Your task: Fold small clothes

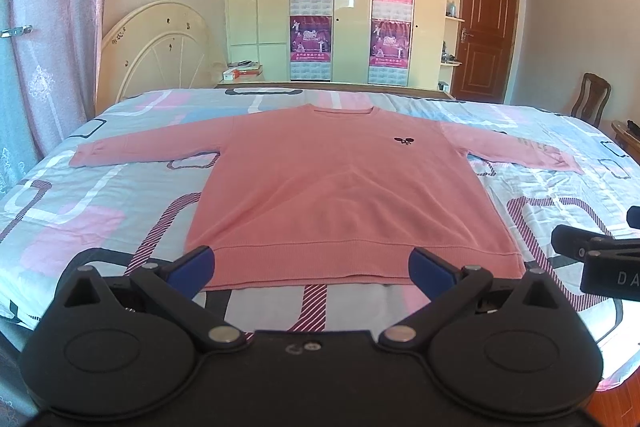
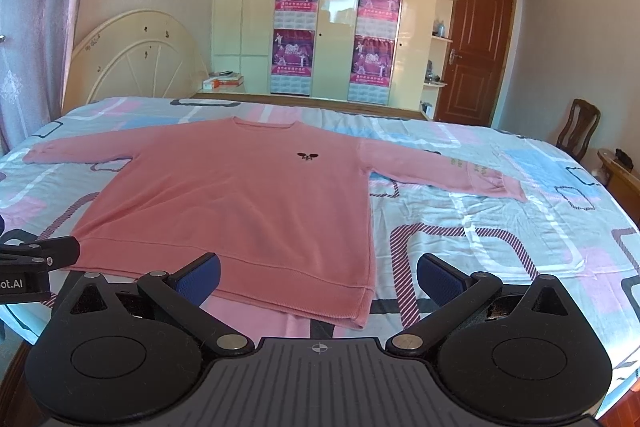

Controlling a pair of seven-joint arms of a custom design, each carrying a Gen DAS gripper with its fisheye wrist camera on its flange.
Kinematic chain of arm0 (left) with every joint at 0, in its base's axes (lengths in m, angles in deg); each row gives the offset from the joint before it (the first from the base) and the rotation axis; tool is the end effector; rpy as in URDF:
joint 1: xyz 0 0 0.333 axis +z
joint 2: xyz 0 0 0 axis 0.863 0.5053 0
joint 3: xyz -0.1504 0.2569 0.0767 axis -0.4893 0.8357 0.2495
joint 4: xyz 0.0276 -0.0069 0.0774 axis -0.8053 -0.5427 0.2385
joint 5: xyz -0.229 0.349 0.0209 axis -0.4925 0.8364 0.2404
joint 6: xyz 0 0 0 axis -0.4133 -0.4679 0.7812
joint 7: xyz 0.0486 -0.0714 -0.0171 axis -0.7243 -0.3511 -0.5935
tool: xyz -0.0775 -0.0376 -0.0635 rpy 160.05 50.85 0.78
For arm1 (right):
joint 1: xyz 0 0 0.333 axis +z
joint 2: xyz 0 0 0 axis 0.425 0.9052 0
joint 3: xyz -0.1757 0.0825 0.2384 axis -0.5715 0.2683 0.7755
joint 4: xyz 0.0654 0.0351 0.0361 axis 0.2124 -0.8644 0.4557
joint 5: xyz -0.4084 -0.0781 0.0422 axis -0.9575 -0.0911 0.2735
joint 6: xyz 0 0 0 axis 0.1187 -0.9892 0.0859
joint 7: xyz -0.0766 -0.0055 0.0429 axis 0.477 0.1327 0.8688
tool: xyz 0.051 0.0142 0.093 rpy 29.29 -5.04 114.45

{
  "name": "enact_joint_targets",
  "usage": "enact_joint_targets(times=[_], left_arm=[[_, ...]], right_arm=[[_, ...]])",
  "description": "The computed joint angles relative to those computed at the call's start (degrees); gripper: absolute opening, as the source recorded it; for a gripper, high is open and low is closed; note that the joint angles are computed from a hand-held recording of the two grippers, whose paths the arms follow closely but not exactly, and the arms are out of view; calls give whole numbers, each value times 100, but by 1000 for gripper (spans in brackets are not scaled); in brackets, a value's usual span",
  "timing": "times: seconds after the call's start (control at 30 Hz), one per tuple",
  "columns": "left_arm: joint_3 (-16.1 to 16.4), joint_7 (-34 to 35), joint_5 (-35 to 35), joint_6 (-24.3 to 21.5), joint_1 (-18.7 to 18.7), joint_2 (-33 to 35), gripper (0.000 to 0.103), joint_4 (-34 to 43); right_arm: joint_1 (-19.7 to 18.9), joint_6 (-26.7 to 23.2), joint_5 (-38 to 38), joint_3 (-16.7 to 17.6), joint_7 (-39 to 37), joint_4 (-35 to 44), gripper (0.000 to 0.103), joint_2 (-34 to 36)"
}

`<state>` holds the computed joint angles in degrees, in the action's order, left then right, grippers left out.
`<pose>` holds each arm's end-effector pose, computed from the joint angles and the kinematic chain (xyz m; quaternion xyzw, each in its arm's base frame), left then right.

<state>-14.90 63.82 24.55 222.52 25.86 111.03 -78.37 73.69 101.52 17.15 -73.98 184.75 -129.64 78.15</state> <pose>0.6489 -0.4332 0.3911 -0.6892 0.5561 -0.2845 0.3671 0.6818 0.3664 0.3902 -0.7018 0.5263 -0.2984 0.3761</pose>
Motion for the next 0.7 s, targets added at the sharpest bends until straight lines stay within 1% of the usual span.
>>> enact_joint_targets(times=[0.3, 0.7], left_arm=[[4, -45, 55, 57, 36, -75, 103, -114], [14, -12, 38, 27, 11, 29, 103, 28]], right_arm=[[-25, 18, 57, 26, -56, 16, 103, 38], [28, 45, 106, -44, -73, -5, 103, 44]])
